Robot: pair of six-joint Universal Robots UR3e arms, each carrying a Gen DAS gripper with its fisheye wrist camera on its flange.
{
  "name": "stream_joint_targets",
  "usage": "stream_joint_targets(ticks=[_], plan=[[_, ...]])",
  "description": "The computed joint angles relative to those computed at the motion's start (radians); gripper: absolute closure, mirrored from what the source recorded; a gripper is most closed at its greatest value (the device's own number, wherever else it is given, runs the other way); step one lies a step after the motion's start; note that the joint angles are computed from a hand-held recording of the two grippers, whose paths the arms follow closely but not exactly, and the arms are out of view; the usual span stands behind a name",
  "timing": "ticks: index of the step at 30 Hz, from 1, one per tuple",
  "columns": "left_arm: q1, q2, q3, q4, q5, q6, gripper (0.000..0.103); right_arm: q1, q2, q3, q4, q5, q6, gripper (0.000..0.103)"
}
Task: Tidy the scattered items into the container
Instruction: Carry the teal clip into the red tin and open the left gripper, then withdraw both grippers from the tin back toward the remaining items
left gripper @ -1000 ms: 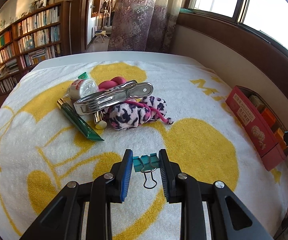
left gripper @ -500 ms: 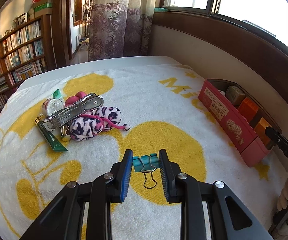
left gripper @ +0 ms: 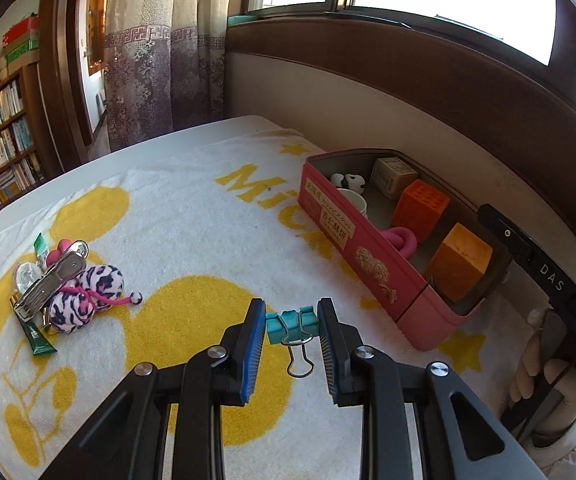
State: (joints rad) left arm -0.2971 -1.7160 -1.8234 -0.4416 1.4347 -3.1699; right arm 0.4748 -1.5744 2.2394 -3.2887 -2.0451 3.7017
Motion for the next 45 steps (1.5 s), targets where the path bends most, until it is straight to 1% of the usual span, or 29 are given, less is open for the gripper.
stream_joint_targets(ticks=[3, 6, 10, 14, 18, 21, 23, 24, 25, 27, 30, 38, 45], plan=[[-0.035, -0.062, 0.096, -0.043, -0.040, 0.006, 0.075, -0.038, -0.020, 0.030, -0.021, 0.051, 0.011, 0.039], [-0.072, -0.126, 0.187, -0.070, -0.065, 0.011, 0.075, -0.061, -0.031, 0.067, -0.079, 0.081, 0.018, 0.039], [-0.116, -0.209, 0.305, -0.101, -0.071, 0.009, 0.075, -0.078, -0.043, 0.110, -0.142, 0.099, 0.043, 0.039], [-0.145, -0.273, 0.401, -0.120, -0.071, 0.004, 0.075, -0.111, -0.063, 0.144, -0.166, 0.138, 0.063, 0.039], [-0.165, -0.338, 0.491, -0.146, -0.075, -0.003, 0.075, -0.106, -0.060, 0.144, -0.175, 0.130, 0.062, 0.039], [-0.156, -0.367, 0.524, -0.166, -0.129, -0.009, 0.075, -0.095, -0.055, 0.140, -0.181, 0.118, 0.061, 0.039], [-0.147, -0.372, 0.525, -0.174, -0.157, -0.016, 0.073, -0.100, -0.055, 0.143, -0.184, 0.123, 0.062, 0.038], [-0.145, -0.372, 0.520, -0.170, -0.154, -0.024, 0.064, -0.105, -0.057, 0.146, -0.185, 0.129, 0.066, 0.038], [-0.143, -0.370, 0.510, -0.157, -0.142, -0.038, 0.047, -0.110, -0.063, 0.152, -0.183, 0.133, 0.072, 0.038], [-0.133, -0.354, 0.465, -0.102, -0.122, -0.073, 0.030, -0.120, -0.072, 0.162, -0.181, 0.143, 0.083, 0.037], [-0.110, -0.330, 0.426, -0.083, -0.126, -0.087, 0.029, -0.115, -0.072, 0.158, -0.176, 0.137, 0.081, 0.037], [-0.093, -0.279, 0.340, -0.045, -0.067, -0.077, 0.029, -0.100, -0.066, 0.146, -0.161, 0.117, 0.085, 0.036], [-0.041, -0.206, 0.209, 0.005, -0.052, -0.083, 0.029, -0.080, -0.065, 0.133, -0.142, 0.092, 0.084, 0.035]])
